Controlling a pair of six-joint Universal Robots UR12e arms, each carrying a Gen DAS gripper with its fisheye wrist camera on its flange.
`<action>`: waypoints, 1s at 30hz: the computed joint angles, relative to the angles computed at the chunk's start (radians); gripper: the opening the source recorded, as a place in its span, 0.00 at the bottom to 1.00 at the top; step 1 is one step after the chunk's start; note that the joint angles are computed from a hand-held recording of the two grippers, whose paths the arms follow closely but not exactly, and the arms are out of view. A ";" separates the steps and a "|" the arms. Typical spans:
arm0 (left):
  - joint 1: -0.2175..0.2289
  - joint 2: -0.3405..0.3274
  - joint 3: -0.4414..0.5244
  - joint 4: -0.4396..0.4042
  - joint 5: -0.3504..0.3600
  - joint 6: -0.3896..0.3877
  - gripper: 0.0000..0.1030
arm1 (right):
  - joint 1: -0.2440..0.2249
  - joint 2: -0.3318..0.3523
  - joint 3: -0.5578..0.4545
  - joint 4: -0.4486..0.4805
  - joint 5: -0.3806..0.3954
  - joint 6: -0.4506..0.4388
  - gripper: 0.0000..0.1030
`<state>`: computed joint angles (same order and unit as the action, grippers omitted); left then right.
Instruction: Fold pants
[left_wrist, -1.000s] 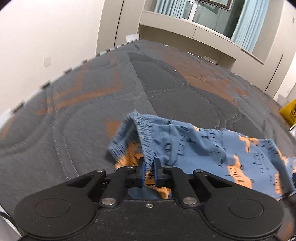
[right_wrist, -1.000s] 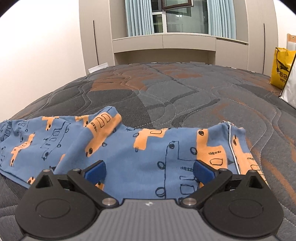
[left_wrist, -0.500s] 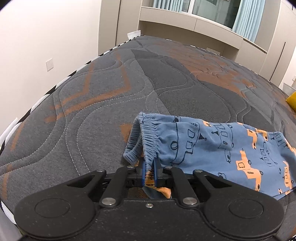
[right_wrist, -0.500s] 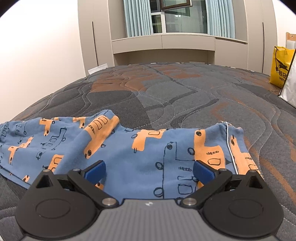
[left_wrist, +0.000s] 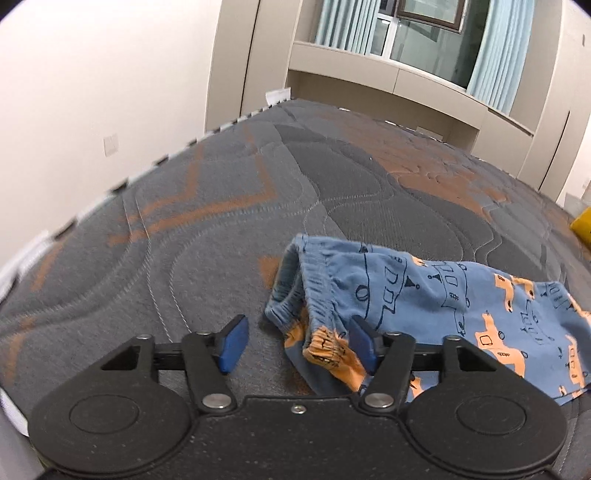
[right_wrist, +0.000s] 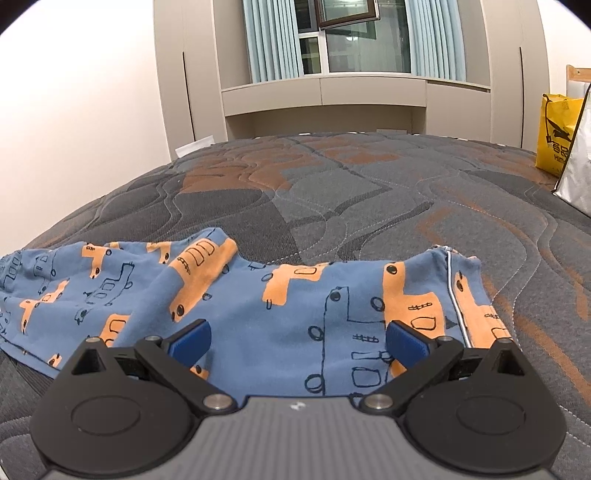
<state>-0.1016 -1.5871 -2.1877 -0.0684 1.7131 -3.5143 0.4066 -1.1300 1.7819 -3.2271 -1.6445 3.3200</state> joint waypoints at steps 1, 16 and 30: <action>0.009 -0.005 0.000 -0.002 -0.025 -0.018 0.66 | -0.001 -0.001 0.002 0.000 0.003 0.004 1.00; -0.008 0.042 -0.023 0.067 0.029 -0.060 0.14 | 0.009 -0.012 0.003 -0.001 -0.023 -0.019 1.00; -0.056 0.017 -0.012 0.023 0.203 -0.091 0.65 | 0.008 -0.005 -0.003 0.005 -0.012 -0.056 1.00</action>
<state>-0.1575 -1.5704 -2.1999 -0.0457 1.9163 -3.6057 0.4148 -1.1353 1.7784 -3.2221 -1.6560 3.2638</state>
